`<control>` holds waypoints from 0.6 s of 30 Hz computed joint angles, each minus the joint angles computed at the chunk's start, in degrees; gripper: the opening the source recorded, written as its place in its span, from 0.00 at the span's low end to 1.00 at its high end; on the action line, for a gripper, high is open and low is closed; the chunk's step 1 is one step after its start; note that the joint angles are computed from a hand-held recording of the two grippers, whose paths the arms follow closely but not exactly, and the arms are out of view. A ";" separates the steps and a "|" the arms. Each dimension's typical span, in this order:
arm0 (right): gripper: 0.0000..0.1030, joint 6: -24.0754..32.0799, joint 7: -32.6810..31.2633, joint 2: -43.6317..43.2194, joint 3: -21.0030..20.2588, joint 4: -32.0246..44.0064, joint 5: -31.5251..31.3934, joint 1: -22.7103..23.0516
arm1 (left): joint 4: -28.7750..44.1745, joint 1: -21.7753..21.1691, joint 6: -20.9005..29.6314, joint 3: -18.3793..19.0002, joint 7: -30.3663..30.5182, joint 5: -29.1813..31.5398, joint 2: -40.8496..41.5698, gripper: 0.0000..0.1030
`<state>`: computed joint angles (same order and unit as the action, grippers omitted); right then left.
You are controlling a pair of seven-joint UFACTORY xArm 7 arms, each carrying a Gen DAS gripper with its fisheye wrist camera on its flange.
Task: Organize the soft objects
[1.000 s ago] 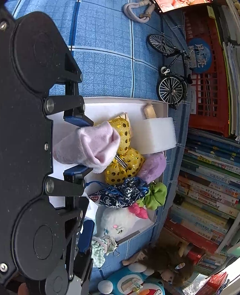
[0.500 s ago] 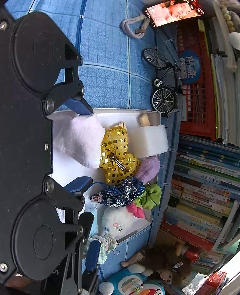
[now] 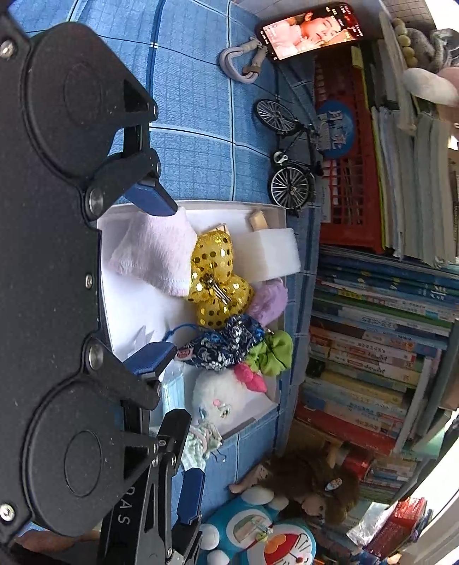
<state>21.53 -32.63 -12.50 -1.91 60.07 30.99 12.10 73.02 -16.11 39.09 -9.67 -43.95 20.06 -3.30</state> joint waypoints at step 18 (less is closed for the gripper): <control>1.00 -12.24 -26.38 -17.40 -15.42 -14.40 15.68 16.19 | -13.19 1.95 -8.15 -6.96 -6.22 5.97 -15.35 0.82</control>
